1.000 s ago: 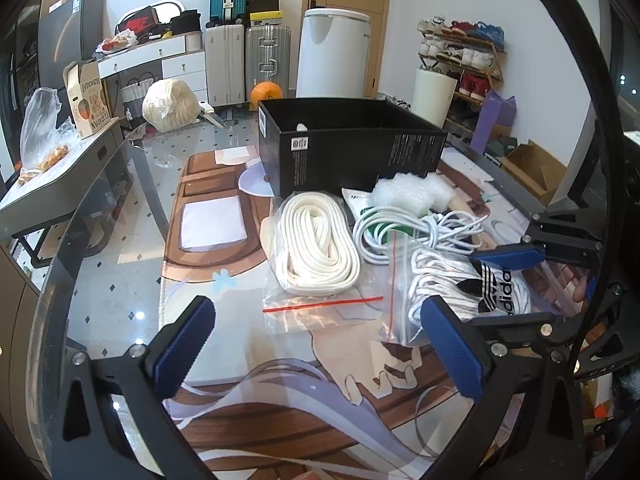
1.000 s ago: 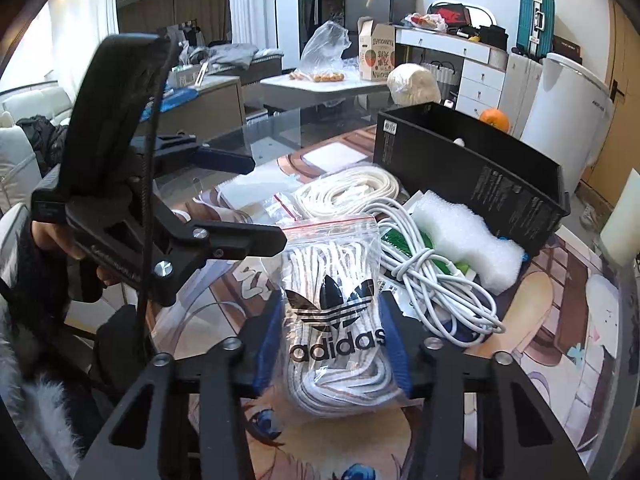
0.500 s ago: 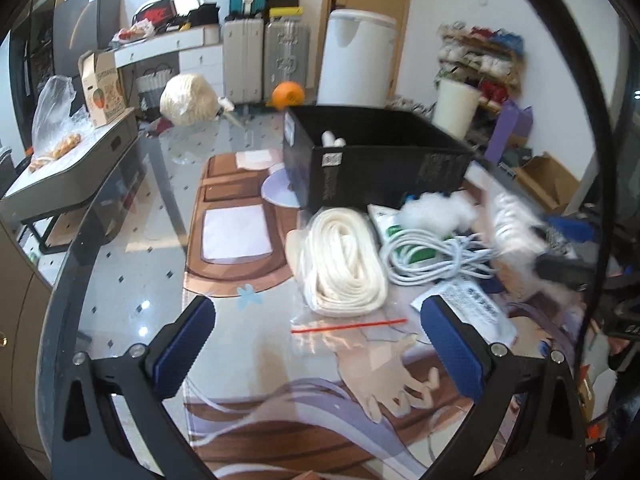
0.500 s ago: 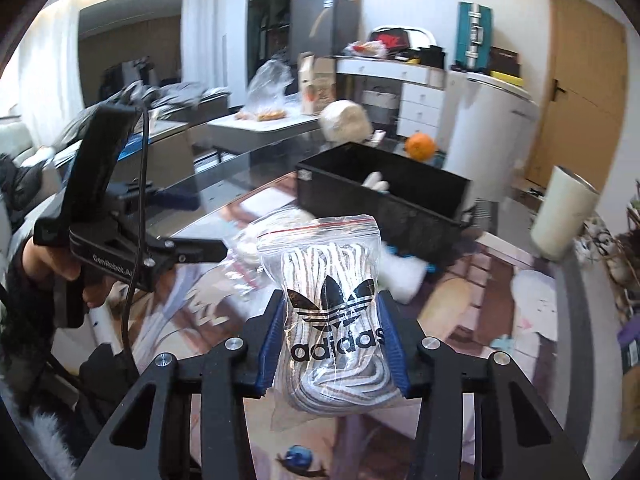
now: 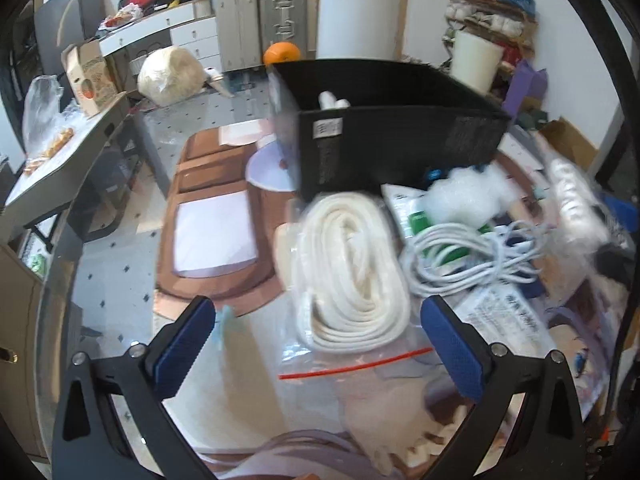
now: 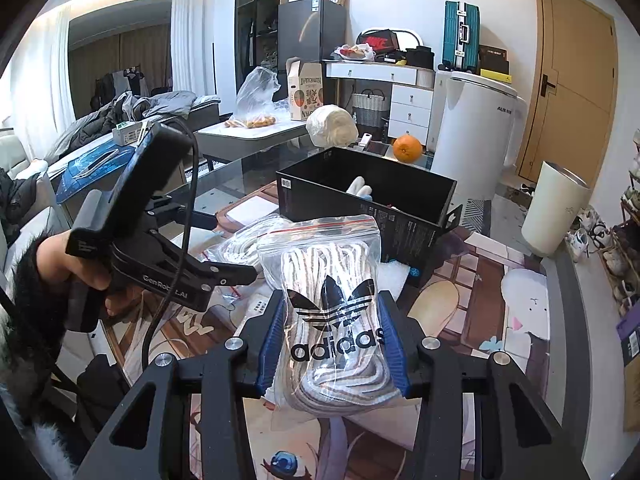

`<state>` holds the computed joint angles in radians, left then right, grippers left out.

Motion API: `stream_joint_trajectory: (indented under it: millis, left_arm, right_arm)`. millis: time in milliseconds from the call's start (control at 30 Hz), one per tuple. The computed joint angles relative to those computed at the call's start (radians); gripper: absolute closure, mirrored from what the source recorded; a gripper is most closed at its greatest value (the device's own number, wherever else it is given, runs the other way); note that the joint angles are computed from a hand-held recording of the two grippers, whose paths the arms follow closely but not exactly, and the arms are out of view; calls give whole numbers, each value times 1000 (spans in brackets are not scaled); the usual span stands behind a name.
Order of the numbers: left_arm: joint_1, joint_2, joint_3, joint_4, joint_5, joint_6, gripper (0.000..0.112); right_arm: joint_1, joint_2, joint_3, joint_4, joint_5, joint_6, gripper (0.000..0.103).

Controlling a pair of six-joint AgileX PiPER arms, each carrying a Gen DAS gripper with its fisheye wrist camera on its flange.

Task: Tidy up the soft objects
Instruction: 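Lift the Adidas bag with the right tool while the left tool grasps the white rope bag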

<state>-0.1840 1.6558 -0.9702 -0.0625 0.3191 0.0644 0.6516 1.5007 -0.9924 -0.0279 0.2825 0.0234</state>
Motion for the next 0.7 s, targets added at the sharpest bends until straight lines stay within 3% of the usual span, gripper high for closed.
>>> stream_joint_trajectory:
  millis: [267,433,700]
  left_arm:
    - [24,13,-10,0,0,22,9]
    - [17,45,-57,-43,46,67,9]
    - [4,78,-95,14,59,1,9]
  right_arm:
    - [-14,4,-1,25,-4,-15,58]
    - [-17,1,0,41,-2,-34,58]
    - [-15,-2,0,34,0,-24,58]
